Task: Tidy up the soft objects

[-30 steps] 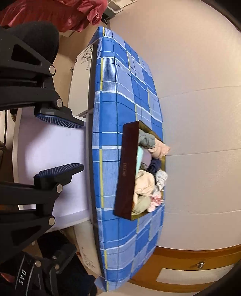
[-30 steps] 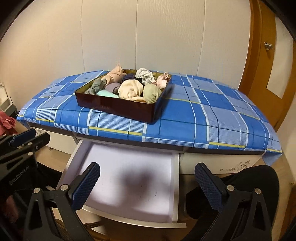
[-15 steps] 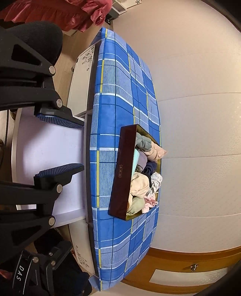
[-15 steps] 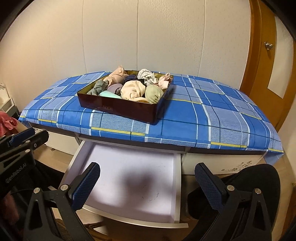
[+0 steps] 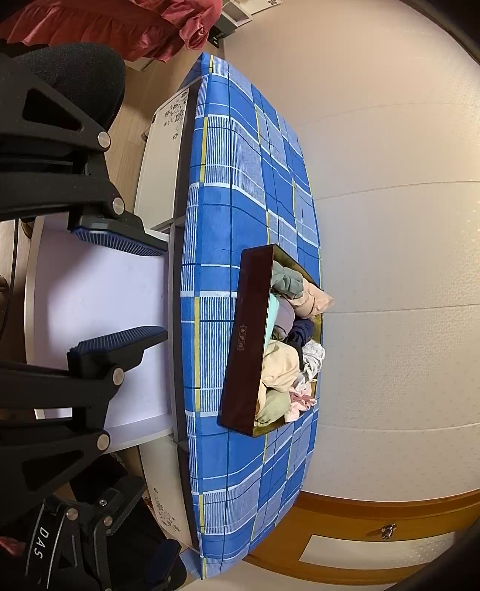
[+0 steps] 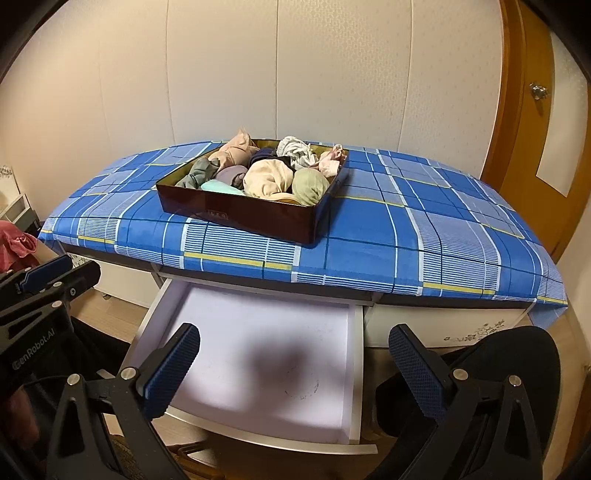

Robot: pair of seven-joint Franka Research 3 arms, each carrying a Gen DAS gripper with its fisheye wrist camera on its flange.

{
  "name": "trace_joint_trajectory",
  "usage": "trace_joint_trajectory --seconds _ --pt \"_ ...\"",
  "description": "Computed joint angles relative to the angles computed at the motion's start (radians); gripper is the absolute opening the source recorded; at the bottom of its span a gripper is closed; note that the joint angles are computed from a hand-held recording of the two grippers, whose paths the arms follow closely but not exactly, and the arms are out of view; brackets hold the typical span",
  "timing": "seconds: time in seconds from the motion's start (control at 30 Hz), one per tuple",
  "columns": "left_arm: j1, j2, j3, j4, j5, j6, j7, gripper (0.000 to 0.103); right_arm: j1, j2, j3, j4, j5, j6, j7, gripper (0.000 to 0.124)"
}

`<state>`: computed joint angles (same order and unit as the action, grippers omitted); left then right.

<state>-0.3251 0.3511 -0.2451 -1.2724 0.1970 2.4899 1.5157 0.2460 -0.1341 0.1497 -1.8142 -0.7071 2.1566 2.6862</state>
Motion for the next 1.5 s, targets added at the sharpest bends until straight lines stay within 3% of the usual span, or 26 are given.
trace_joint_trajectory --seconds 1.5 --pt "0.004 -0.006 -0.006 -0.010 -0.020 0.005 0.018 0.039 0.000 0.009 -0.008 0.002 0.046 0.013 -0.016 0.103"
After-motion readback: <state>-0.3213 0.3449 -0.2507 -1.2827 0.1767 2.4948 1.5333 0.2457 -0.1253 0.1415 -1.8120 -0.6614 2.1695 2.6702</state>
